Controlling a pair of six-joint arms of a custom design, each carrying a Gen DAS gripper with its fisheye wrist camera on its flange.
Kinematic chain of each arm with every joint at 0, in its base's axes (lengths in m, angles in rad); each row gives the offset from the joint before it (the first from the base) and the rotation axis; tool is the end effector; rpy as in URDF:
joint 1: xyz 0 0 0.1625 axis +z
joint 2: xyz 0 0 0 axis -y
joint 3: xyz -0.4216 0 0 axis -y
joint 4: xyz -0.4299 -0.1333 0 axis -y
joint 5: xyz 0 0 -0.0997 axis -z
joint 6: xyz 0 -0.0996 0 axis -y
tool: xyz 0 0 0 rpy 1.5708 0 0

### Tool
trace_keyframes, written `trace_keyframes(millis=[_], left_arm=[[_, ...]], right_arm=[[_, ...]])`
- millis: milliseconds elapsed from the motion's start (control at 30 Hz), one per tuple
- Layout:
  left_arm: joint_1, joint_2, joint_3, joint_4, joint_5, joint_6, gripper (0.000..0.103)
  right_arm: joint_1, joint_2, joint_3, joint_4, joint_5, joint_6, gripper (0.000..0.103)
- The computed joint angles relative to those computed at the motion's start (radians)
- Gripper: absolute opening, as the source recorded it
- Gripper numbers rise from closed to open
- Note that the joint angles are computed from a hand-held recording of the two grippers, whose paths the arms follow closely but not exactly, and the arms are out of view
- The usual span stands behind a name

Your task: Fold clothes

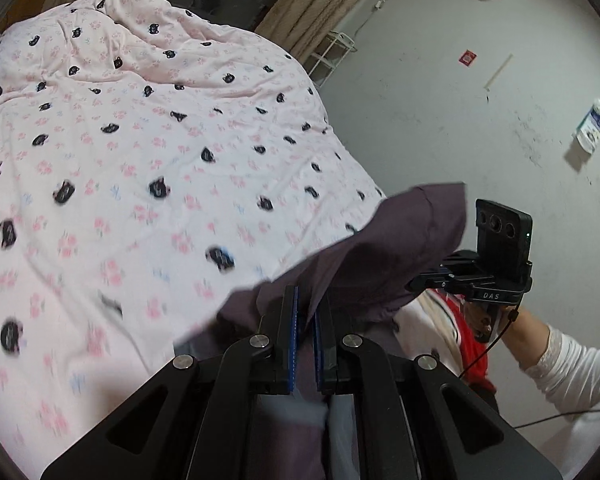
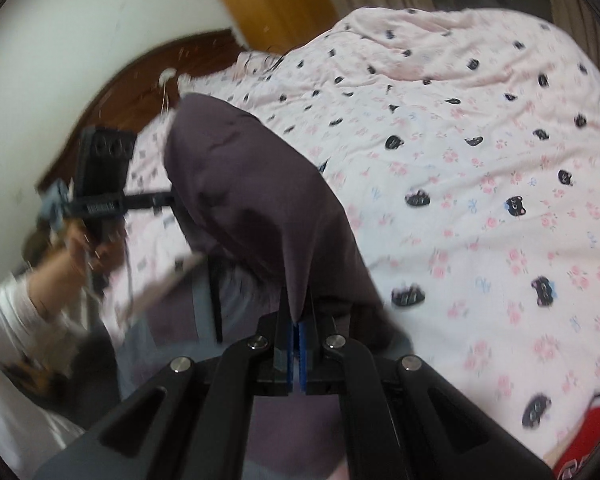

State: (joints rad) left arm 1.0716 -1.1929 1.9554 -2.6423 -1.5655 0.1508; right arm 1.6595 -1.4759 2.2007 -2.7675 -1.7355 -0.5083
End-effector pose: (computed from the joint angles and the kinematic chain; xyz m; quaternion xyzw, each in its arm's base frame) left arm -0.1658 -0.5835 0.1928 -0.3151 -0.9365 0.1520 0.0241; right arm 0.1604 -0.4829 0.2550 0.2666 -0.9318 0.2112 0.1267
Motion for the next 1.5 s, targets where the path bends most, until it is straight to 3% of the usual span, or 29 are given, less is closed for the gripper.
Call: trace_keyframes(millis=[233, 433, 633, 767, 867, 1100, 1233, 1300, 1333, 1367, 1500], left_arm=[[-0.053, -0.102, 0.145, 0.041, 0.116, 0.009, 0.005], [-0.085, -0.129, 0.207, 0.057, 0.186, 0.006, 0.005], [-0.097, -0.151, 0.24, 0.074, 0.222, -0.009, 0.005], [-0.107, -0.164, 0.261, 0.084, 0.241, -0.024, 0.005], [-0.112, -0.176, 0.275, 0.087, 0.246, -0.047, 0.005], [-0.144, -0.201, 0.311, 0.083, 0.305, -0.109, 0.008], [-0.176, -0.212, 0.334, 0.077, 0.347, -0.139, 0.023], [-0.204, -0.223, 0.349, 0.078, 0.397, -0.164, 0.039], [-0.219, -0.23, 0.358, 0.08, 0.426, -0.177, 0.055], [-0.234, -0.243, 0.371, 0.075, 0.46, -0.189, 0.063], [-0.289, -0.292, 0.418, 0.064, 0.587, -0.264, 0.065]], right_arm=[[0.071, -0.007, 0.142, -0.1, -0.201, -0.09, 0.007], [0.109, -0.044, 0.199, -0.052, -0.311, -0.094, 0.02], [0.162, -0.173, 0.204, 0.028, -0.296, -0.048, 0.03], [0.169, -0.192, 0.177, 0.008, -0.145, 0.02, 0.035], [0.192, -0.116, 0.16, -0.009, -0.149, 0.036, 0.037], [0.191, 0.084, 0.161, -0.033, -0.264, 0.088, 0.037], [0.186, 0.15, 0.175, -0.097, -0.318, 0.097, 0.037], [0.184, 0.167, 0.178, -0.121, -0.335, 0.1, 0.037], [0.184, 0.175, 0.178, -0.13, -0.345, 0.103, 0.037], [0.185, 0.183, 0.179, -0.14, -0.354, 0.101, 0.037], [0.191, 0.212, 0.184, -0.184, -0.385, 0.093, 0.037]])
